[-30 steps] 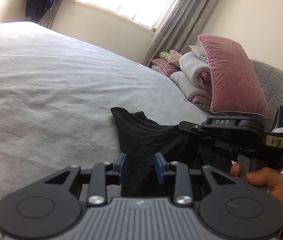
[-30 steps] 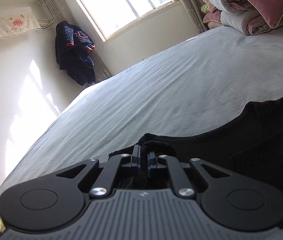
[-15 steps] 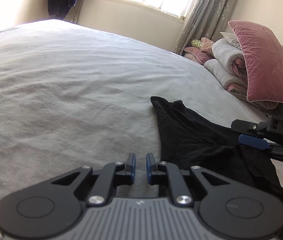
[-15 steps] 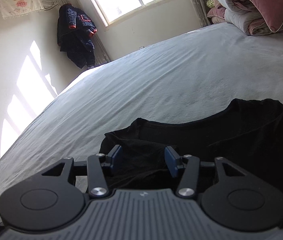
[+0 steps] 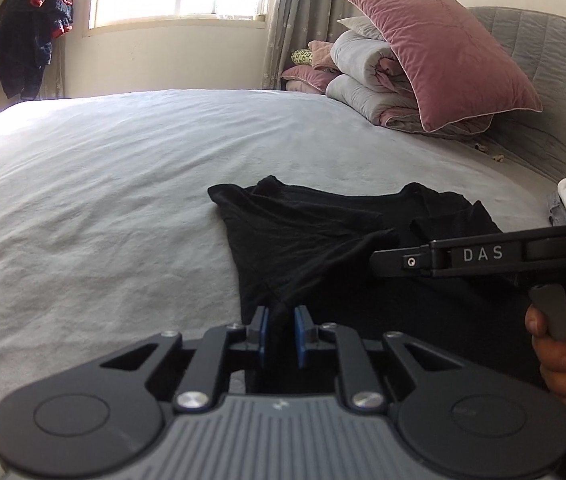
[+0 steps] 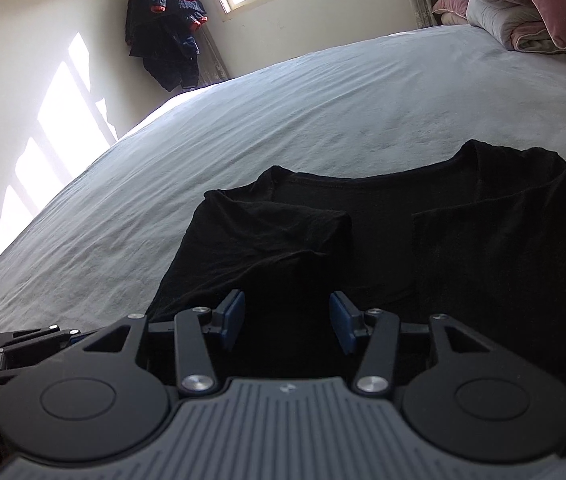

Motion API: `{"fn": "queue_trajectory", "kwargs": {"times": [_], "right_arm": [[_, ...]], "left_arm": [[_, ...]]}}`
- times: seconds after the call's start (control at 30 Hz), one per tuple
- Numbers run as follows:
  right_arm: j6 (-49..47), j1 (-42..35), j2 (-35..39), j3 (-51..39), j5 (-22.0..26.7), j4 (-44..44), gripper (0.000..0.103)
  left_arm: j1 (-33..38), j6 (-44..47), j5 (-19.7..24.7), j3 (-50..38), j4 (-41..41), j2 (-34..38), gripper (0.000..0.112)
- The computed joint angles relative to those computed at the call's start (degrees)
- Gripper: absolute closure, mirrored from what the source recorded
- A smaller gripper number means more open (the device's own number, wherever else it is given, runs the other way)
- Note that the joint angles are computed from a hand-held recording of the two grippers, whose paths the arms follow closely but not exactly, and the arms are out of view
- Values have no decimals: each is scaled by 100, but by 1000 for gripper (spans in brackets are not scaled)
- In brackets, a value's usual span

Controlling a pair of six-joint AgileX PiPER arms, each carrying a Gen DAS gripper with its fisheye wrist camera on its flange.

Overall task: Fold clothes
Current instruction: 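Tuck the folded edge flat with the right gripper, then open it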

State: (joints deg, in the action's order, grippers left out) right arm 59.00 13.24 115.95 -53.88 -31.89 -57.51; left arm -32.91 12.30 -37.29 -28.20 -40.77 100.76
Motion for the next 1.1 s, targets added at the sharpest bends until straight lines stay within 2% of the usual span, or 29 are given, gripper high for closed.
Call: {"fn": "queue_trajectory", "kwargs": {"times": [0.03,0.07,0.1,0.13,0.23,0.3,0.4,0.47,0.57,0.6,0.7,0.83,0.97,1.03,1.1], "right_arm": [[-216,62,18,-4,44,146,64],[-254,105,17,-24,108,132,88],[-275,145,14,-46,174,103,97],[-176,148,-21,-34,172,39,97],[223,90,-241,105,-25,-292,99],[490,70,-383,177,-129,-571,99],[1027,203,-438,100,112,-1158,99],[1254,337,-395,34,429,-1486,99],[1062,387,-476,115,596,-1509,96],[1112,357,-531,139,585,-1587,86],[1096,219,-671,202,457,-1630,86],[240,203,-691,199,355,-845,86],[179,339,-415,-81,300,-782,86],[59,448,-281,-158,467,-746,86],[-115,497,-210,-149,553,-631,86]], "left_arm": [[-5,75,-39,-16,-120,42,108],[-1,59,-109,11,-174,30,109],[-7,47,-203,53,-242,8,109],[-49,57,-376,152,-366,-68,109],[54,-11,-396,341,-427,-334,109],[176,154,-130,303,-610,-396,109],[373,521,429,170,-822,-378,108],[446,376,530,235,-669,-479,107],[637,-312,482,493,-93,-729,100],[725,-637,372,597,148,-787,97],[841,-1479,-143,844,540,-831,98],[837,-2308,-809,960,1206,-654,98],[452,-999,-286,363,314,-214,98],[273,-187,-42,44,-289,-18,98],[118,368,-42,-87,-800,62,97]]}}
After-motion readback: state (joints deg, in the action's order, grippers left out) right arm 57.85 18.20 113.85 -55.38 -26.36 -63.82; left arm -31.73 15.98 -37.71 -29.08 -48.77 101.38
